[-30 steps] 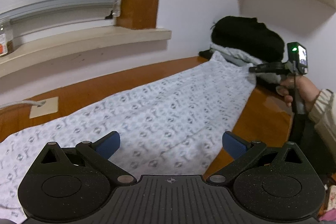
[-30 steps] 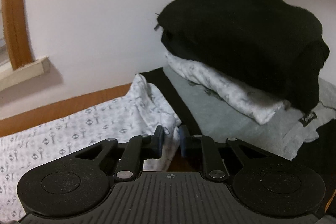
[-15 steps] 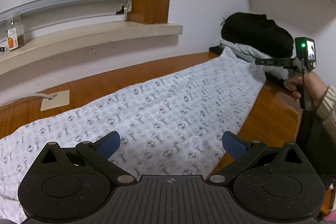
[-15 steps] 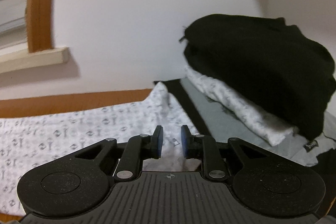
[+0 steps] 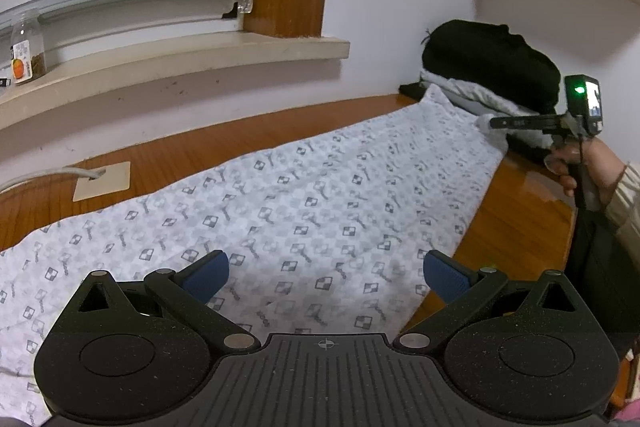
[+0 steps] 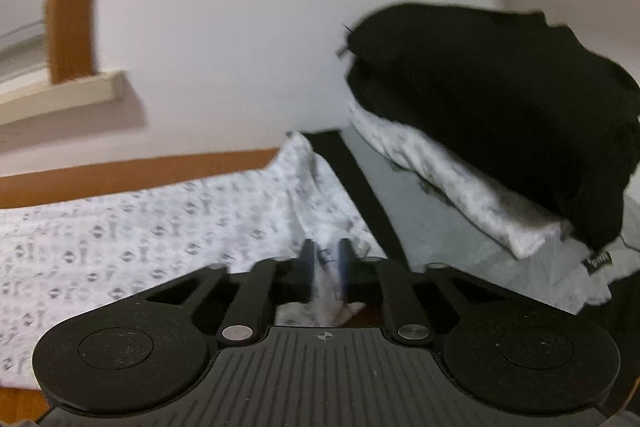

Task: Fold clothes

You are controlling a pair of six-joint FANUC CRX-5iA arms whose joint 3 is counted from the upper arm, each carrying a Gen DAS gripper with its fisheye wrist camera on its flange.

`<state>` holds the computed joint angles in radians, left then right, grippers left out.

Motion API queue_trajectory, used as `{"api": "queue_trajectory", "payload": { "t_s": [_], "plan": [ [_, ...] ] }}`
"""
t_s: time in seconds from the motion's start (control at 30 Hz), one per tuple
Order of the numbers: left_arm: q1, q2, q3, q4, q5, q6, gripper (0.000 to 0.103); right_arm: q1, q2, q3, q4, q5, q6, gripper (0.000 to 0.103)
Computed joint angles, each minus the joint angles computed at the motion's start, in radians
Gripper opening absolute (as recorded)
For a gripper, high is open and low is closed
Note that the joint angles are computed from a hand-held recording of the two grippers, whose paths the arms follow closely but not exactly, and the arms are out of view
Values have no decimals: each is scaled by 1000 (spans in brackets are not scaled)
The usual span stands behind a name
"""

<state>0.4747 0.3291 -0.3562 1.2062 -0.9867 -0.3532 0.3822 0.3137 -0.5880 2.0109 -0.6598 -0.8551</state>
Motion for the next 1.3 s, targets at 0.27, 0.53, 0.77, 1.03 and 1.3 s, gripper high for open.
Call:
{"api": "queue_trajectory", "payload": {
  "t_s": [0.27,0.53,0.77,1.03,1.3],
  "plan": [
    [7,0,-2,-3,-5,-6,103,57,33,43,-228,-34,129,23],
    [13,5,5,-1,-8,0,103,41,15,41,-275,42,120,28],
    [17,7,3,-2,-17,-14,103,97,-3,34,-387,-25,169,30],
    [17,6,1,6,-20,-22,103,20,-13,-8,-81,26,-7,13],
    [19,9,2,8,-18,-23,103,82,33,38,-251,-67,112,21]
  ]
}}
